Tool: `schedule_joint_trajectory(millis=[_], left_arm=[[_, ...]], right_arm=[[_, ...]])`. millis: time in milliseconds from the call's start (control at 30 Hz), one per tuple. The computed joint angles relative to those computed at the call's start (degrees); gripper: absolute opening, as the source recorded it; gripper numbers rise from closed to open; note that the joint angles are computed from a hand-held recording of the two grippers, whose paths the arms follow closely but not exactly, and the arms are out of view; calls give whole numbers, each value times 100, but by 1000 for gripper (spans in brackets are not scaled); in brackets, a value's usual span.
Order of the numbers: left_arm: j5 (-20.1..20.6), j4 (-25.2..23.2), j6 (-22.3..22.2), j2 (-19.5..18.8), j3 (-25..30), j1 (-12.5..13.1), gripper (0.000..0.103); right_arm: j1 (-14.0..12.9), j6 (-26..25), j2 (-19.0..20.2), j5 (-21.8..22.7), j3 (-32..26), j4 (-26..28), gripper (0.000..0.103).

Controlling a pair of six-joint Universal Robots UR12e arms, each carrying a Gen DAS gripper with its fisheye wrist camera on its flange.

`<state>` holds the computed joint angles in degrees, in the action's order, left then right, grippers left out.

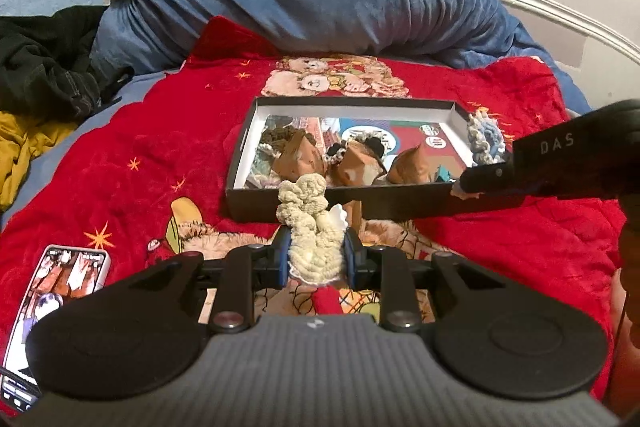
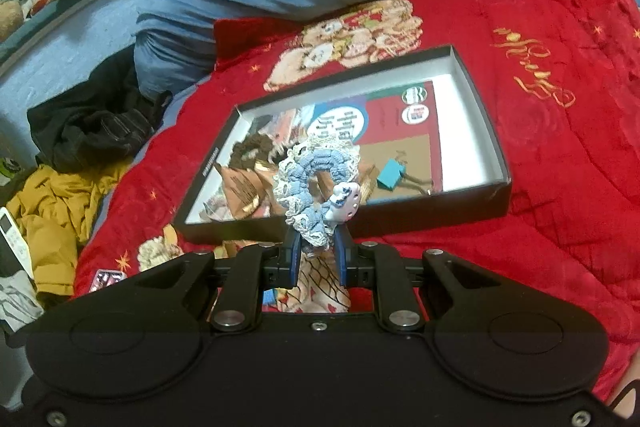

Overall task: Organize objects
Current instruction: 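Lift both scrunchies up from the pile with both grippers, then carry both scrunchies over the black box with both grippers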

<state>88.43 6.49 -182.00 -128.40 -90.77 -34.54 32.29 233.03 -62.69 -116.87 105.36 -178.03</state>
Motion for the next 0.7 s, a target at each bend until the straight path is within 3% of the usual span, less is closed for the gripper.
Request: schedule_joint_trajectory(millis=[400,700], left_arm=[[-99,820,45,-104,224,21,30],[-401,898,262,-519,1199,22,30]], right_arm=[[89,-834,45,-502,-335,-443,17],[-127,-1036,64,-556,-555,-806,17]])
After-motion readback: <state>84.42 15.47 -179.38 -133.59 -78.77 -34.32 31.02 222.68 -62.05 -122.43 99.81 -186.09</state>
